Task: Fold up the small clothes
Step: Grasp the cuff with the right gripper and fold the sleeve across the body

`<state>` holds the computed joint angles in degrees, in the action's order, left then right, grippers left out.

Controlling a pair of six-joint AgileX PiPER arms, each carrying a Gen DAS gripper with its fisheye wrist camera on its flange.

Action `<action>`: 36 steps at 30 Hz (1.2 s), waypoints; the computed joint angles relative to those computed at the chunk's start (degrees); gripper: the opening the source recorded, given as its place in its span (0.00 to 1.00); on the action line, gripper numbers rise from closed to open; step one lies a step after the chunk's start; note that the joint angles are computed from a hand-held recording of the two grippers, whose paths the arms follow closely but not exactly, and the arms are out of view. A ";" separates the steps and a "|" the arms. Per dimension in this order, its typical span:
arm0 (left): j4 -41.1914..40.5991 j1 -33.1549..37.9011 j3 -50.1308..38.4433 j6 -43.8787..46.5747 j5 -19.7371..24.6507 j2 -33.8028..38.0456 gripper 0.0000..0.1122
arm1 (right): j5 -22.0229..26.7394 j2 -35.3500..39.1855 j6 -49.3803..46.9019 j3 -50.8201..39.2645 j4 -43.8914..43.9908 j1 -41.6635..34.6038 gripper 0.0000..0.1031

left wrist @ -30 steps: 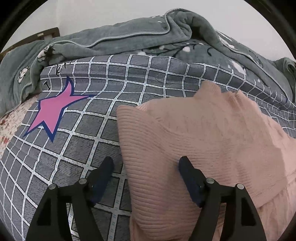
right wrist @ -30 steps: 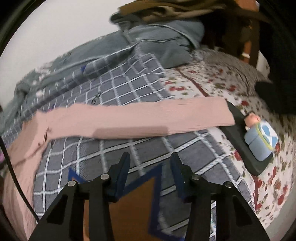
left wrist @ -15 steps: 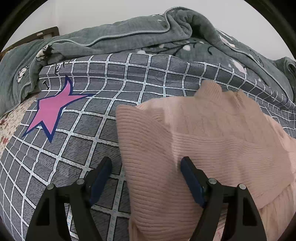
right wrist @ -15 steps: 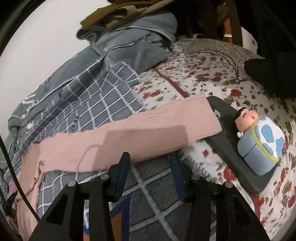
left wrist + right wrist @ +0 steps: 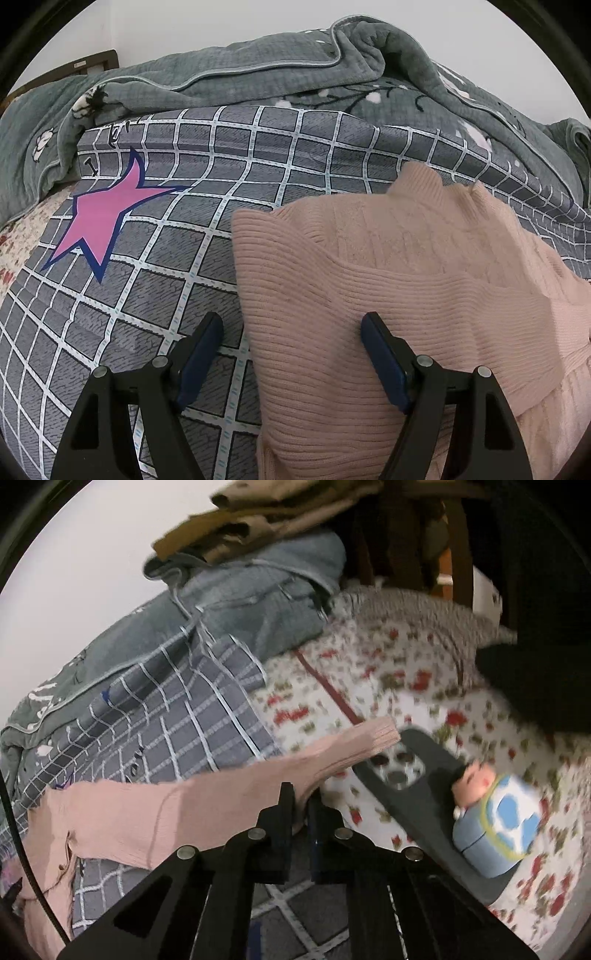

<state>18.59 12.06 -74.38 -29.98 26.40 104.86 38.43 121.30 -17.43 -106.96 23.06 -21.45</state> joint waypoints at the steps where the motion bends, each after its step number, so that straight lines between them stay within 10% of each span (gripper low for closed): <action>1: -0.01 0.04 0.13 -0.10 -0.10 -0.16 0.68 | -0.59 -0.95 0.73 0.17 -1.14 0.67 0.07; 11: -28.76 8.58 4.20 22.26 -3.86 -4.86 0.68 | -6.78 -11.70 8.15 2.36 -13.66 16.84 0.06; 23: -33.76 19.72 3.94 27.15 -2.71 -7.63 0.69 | -5.93 -6.46 13.72 -6.60 -18.67 47.18 0.06; 34: -38.71 25.86 1.14 30.39 -2.04 -6.10 0.69 | 10.47 15.51 12.97 -27.58 -16.73 62.70 0.11; 36: -37.96 24.86 1.01 30.13 -2.30 -6.33 0.69 | 17.63 19.15 9.87 -34.23 -12.70 61.73 0.30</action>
